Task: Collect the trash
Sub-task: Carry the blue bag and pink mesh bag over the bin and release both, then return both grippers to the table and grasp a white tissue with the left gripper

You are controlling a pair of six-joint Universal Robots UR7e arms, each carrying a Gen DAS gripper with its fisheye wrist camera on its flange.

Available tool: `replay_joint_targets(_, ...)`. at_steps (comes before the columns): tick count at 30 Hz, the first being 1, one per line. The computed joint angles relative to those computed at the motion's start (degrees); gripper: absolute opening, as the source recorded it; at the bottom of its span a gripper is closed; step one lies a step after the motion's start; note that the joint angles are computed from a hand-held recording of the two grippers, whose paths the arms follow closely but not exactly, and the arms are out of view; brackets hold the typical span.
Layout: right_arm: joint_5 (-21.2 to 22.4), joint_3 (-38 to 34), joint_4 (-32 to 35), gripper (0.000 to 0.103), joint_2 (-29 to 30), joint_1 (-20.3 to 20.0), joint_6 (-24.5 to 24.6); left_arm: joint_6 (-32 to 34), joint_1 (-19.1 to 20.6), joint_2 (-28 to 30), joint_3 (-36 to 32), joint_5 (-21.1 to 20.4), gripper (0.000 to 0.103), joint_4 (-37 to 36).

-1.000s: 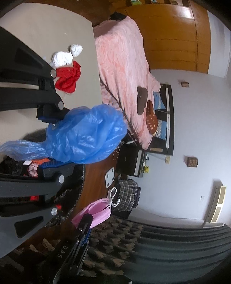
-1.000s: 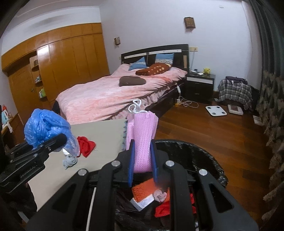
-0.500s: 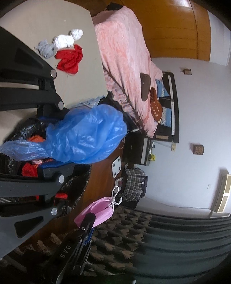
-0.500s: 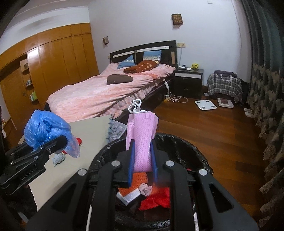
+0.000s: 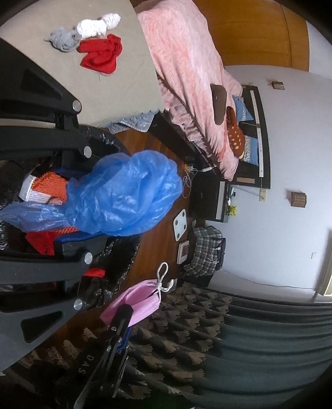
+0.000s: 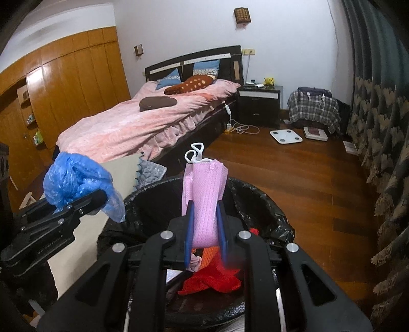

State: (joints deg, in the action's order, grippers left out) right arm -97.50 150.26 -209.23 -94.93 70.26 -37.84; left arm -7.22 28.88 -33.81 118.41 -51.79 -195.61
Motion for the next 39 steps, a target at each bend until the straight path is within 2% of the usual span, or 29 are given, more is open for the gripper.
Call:
replay_joint_targets(11,1.42,-2.23,0.31,0.018,3.65,-3.16,0.04,0.95,2.77,3.60,-4.83,-3.00,0.033,2.80)
replay_joint_targets(12,1.37,-2.33,0.37,0.019,3.77,-3.22,0.11,0.85,2.92,3.77,-5.04,-3.22,0.035,3.03)
replay_joint_targets(13,1.10,-2.86,0.98,0.021,3.86,-3.14,0.23,0.91,3.10,3.89,-5.17,-3.24,0.042,3.06)
replay_joint_targets(15,-0.24,-3.24,0.11,0.036,4.74,-2.82,0.38,1.03,3.40,3.89,-5.23,-3.66,0.057,3.20)
replay_joint_targets(16,-0.57,-3.19,-0.33,0.048,5.02,-2.81,0.43,0.98,3.52,3.78,-5.11,-3.76,0.062,3.22)
replay_joint_targets(18,-0.39,-2.92,-0.85,0.055,4.94,-3.22,0.33,1.00,3.80,3.47,-4.81,-4.09,0.067,2.99)
replay_joint_targets(20,-0.63,-2.36,-2.40,0.070,4.96,-3.25,0.11,0.33,4.00,2.87,-4.09,-3.85,0.073,2.75)
replay_joint_targets(21,-0.65,-2.20,-3.17,0.073,5.10,-3.29,0.17,0.12,4.12,2.61,-3.86,-3.83,0.076,2.58)
replay_joint_targets(23,-0.47,-1.64,-4.62,0.088,4.93,-3.37,0.29,-0.55,4.10,1.82,-3.12,-3.75,0.077,2.33)
replay_joint_targets(25,0.10,-0.94,-5.82,0.092,4.42,-3.34,0.96,-0.65,3.79,0.83,-1.90,-2.60,0.082,1.23)
replay_joint_targets(29,1.02,-0.29,-3.97,0.096,2.40,-2.75,1.96,-0.35,3.17,-1.77,1.36,0.66,0.089,-2.05)
replay_joint_targets(34,-0.12,0.24,-6.01,0.096,4.74,1.89,1.33,0.01,2.90,-6.66,6.63,5.67,0.093,-5.15)
replay_joint_targets(39,-2.77,-1.11,-7.56,0.096,11.07,8.11,0.33,-1.33,3.07,-11.49,12.10,12.24,0.093,-7.49)
